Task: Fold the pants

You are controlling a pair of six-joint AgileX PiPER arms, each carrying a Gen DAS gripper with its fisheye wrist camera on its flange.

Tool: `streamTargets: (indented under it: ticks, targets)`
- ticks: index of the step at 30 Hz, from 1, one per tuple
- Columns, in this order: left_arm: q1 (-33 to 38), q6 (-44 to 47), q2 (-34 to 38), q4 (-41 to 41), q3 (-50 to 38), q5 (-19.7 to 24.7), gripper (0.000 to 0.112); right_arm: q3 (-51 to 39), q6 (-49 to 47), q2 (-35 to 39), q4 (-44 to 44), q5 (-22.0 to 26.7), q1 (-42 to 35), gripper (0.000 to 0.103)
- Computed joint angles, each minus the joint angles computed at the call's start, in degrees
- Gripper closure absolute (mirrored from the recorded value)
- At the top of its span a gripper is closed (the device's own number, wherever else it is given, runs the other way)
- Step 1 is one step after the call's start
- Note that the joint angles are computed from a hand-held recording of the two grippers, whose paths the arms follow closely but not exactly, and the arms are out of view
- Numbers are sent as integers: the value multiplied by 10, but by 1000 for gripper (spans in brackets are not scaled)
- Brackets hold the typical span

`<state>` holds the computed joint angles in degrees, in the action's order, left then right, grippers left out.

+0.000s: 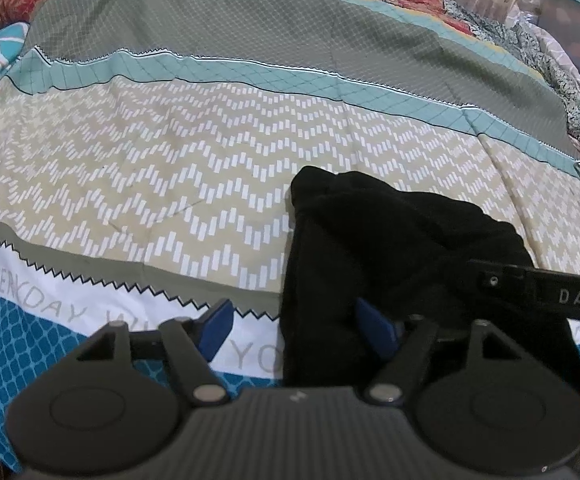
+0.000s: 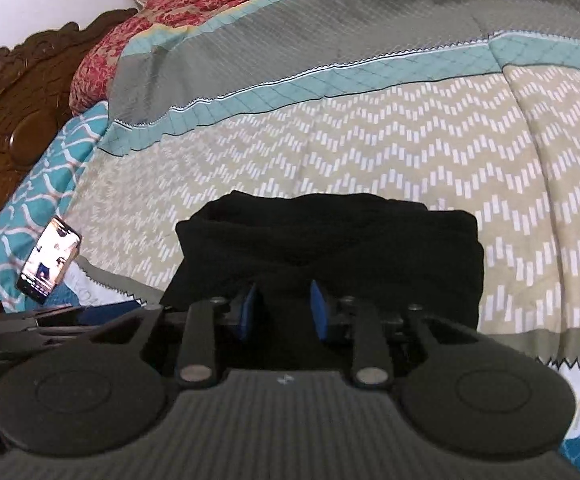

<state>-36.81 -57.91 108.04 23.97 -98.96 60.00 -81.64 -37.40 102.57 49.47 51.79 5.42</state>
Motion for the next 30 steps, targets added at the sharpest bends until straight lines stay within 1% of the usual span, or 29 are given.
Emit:
streamTargets:
  ticks: [3,7,8,13,16,18,20,22,23,25,28,30]
  targets:
    - [1,0,-2,3,5,-3,38,16,-10,-10,5,-13,3,71]
    - [0,-1,-3,9,8,-4,36,8,-2,-5,6,-16,5,71]
    - [-1,-1,-3,11,9,-4,35,11,-5,-7,9,-16,4,69]
    - [0,-2,-8,12,19,-11,32,47,-43,-37,51,-13,-14,65]
    - [1,-4,-12,9,23,-15,32,79,-91,-59,115,14,-54,55]
    - [2,-5,-13,9,27,-19,31,103,-120,-71,156,35,-89,43]
    - [1,-8,-14,12,28,-19,28,123,-138,-80,179,47,-123,37]
    - [1,-12,-15,13,33,-22,27,134,-144,-80,195,64,-158,27]
    - [2,-13,-16,13,35,-24,26,137,-141,-77,197,70,-173,19]
    - [2,-16,-17,12,37,-26,25,143,-130,-66,201,80,-201,18]
    - [1,-18,-15,14,35,-24,24,126,-83,-20,194,131,-228,18]
    - [1,-19,-15,16,36,-24,23,115,-59,9,195,165,-234,18]
